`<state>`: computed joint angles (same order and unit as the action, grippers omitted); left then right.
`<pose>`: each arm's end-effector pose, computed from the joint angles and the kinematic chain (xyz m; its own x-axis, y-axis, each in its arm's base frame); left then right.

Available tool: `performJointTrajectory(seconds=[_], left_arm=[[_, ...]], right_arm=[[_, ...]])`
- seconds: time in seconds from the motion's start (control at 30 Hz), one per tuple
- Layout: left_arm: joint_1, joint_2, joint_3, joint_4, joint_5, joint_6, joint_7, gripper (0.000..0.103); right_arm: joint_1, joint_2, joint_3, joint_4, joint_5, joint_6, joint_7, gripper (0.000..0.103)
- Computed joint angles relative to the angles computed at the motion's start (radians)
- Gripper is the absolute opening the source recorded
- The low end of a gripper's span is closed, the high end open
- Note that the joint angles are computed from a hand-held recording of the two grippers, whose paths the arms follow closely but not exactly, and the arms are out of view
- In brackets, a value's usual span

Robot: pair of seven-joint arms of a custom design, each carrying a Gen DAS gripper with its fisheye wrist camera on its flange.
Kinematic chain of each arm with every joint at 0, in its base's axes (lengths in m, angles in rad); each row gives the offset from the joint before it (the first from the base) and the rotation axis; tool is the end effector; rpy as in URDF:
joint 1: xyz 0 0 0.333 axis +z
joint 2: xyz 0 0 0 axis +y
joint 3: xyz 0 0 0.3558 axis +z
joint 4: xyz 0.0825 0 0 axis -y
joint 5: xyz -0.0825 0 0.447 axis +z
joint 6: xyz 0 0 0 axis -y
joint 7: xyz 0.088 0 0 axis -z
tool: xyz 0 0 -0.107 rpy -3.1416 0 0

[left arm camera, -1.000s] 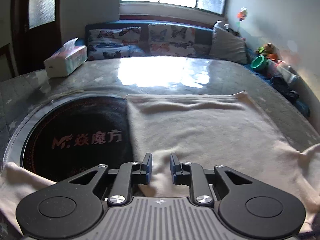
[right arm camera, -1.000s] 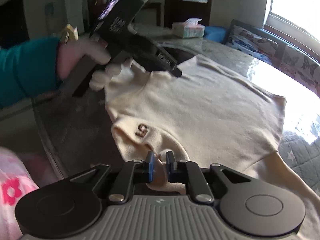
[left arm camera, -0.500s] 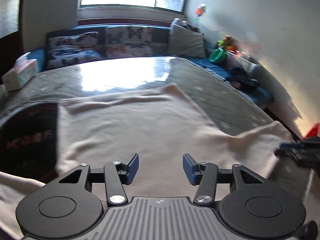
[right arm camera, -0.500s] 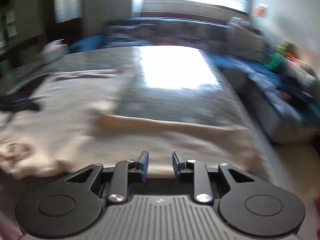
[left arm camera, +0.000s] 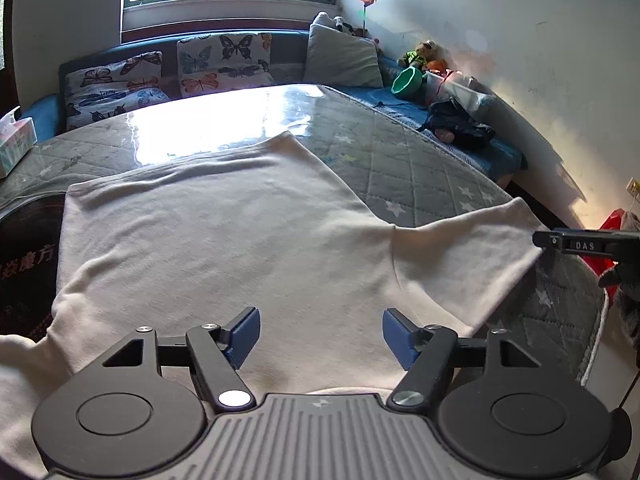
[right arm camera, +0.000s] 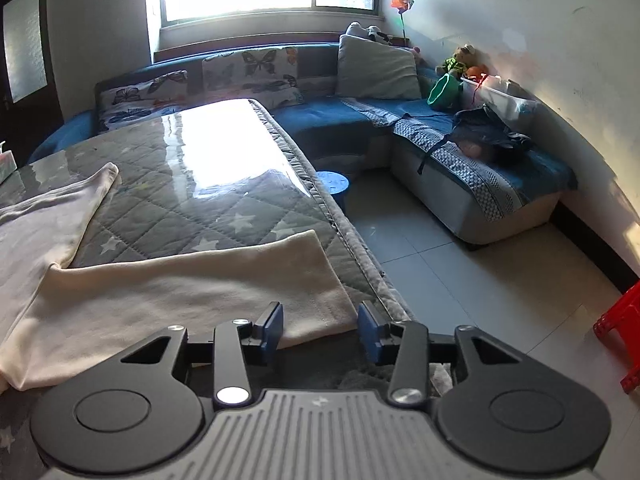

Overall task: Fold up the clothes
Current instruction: 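Grasp the sweatshirt sleeve with the right tool, then lift the sleeve with the right tool and fold it across the body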

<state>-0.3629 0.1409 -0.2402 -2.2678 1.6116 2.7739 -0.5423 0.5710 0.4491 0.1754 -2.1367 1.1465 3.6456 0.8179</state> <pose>0.4522 -0.3641 0.3015 0.0045 -0.9923 0.1239 -0.6978 -0.0919 -0.7104 0.5275 0.3209 0.2609 0.1697 -0.9855 -0.0078 -0.6580 -0.1075 -0.7453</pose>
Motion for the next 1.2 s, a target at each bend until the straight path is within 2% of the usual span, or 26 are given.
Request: performJointTrajectory(seconds=[0.17,0.4,0.63,0.77,0.83,0.93,1.1,1.2], left_arm=[[-0.007,0.003,-0.004,0.006,-0.008,-0.007,0.015,0.075],[-0.014,0.005,-0.003,0.009,-0.033,-0.015,0.041,0.076],[-0.017,0.013,-0.002,0.023,-0.031,-0.014,0.055,0.077],[-0.022,0.027,0.0,0.039,-0.042,-0.019,0.077,0.077],[-0.023,0.032,0.002,0.042,-0.049,-0.02,0.083,0.077],[-0.024,0.039,0.005,0.045,-0.059,-0.017,0.093,0.077],[-0.028,0.051,0.01,0.05,-0.068,-0.015,0.105,0.077],[-0.03,0.056,0.012,0.053,-0.061,-0.01,0.101,0.077]], right_arm=[[-0.013,-0.008,0.004,-0.021,-0.054,-0.004,0.039,0.041],[0.003,-0.008,-0.006,-0.007,0.005,0.003,0.018,0.041],[-0.009,-0.01,0.0,-0.012,-0.018,-0.008,0.028,0.04],[-0.024,-0.013,0.006,-0.018,-0.062,-0.024,0.075,0.027],[-0.045,-0.019,0.018,-0.033,-0.117,-0.033,0.129,0.016],[-0.08,-0.028,0.038,-0.059,-0.213,-0.039,0.234,0.01],[-0.137,-0.058,0.07,-0.109,-0.386,-0.007,0.409,0.008],[-0.14,-0.076,0.066,-0.127,-0.456,0.016,0.463,0.008]])
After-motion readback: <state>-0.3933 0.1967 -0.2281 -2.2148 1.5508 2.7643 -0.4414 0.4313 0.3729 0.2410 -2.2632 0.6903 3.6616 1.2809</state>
